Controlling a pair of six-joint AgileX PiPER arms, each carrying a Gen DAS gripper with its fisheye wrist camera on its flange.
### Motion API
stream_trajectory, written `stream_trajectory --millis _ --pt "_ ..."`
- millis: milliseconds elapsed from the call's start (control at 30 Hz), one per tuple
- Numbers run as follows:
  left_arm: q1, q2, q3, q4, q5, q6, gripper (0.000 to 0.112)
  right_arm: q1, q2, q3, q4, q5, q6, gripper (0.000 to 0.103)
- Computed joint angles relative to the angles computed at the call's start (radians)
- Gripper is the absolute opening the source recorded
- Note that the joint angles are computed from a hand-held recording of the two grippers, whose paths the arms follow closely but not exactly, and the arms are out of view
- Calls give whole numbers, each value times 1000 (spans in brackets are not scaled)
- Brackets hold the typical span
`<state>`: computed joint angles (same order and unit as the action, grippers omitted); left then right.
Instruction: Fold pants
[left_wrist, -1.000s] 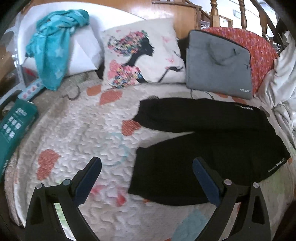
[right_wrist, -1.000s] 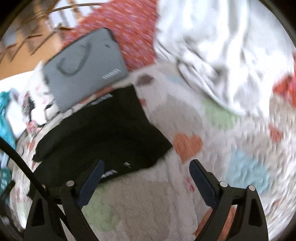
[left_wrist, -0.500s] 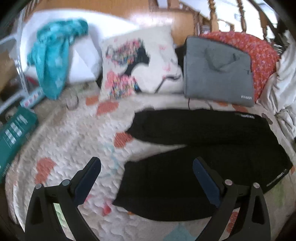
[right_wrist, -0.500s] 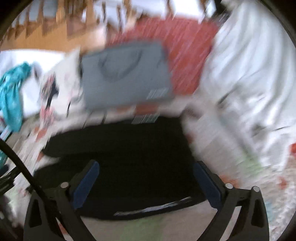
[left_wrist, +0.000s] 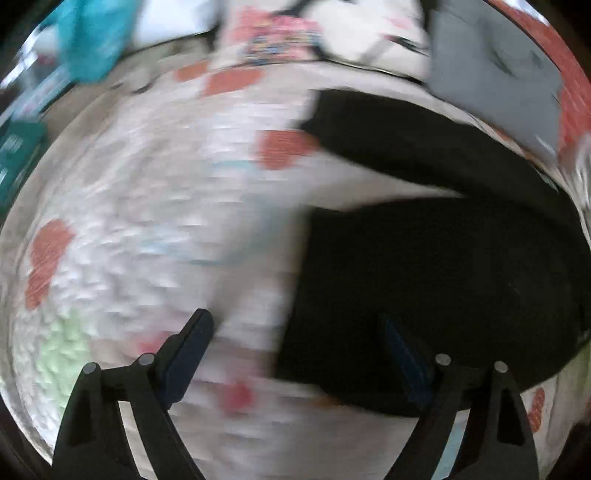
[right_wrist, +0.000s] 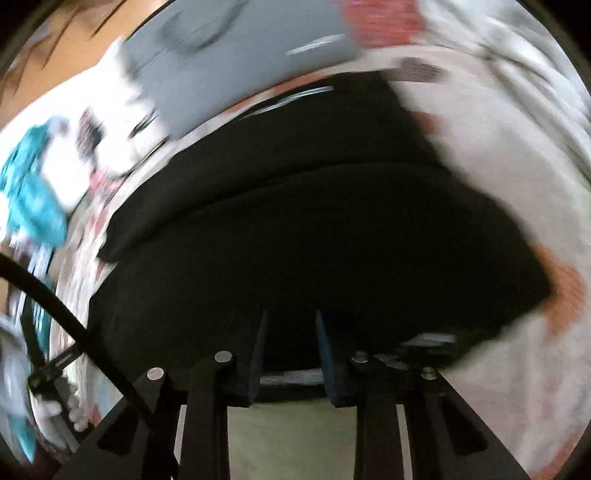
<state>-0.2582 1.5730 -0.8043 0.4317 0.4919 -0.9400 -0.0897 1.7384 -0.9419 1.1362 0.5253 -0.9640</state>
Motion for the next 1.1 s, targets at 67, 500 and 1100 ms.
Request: stream_trajectory --millis 67,500,1100 --pt "81 -60 29 -111 -17 126 90 -84 6 5 26 54 -27 12" --pt "-62 19 -166 -9 96 62 89 75 -179 53 -200 -138 179 59" --pt "245 499 -919 -489 243 698 86 52 377 -914 -680 235 687 64"
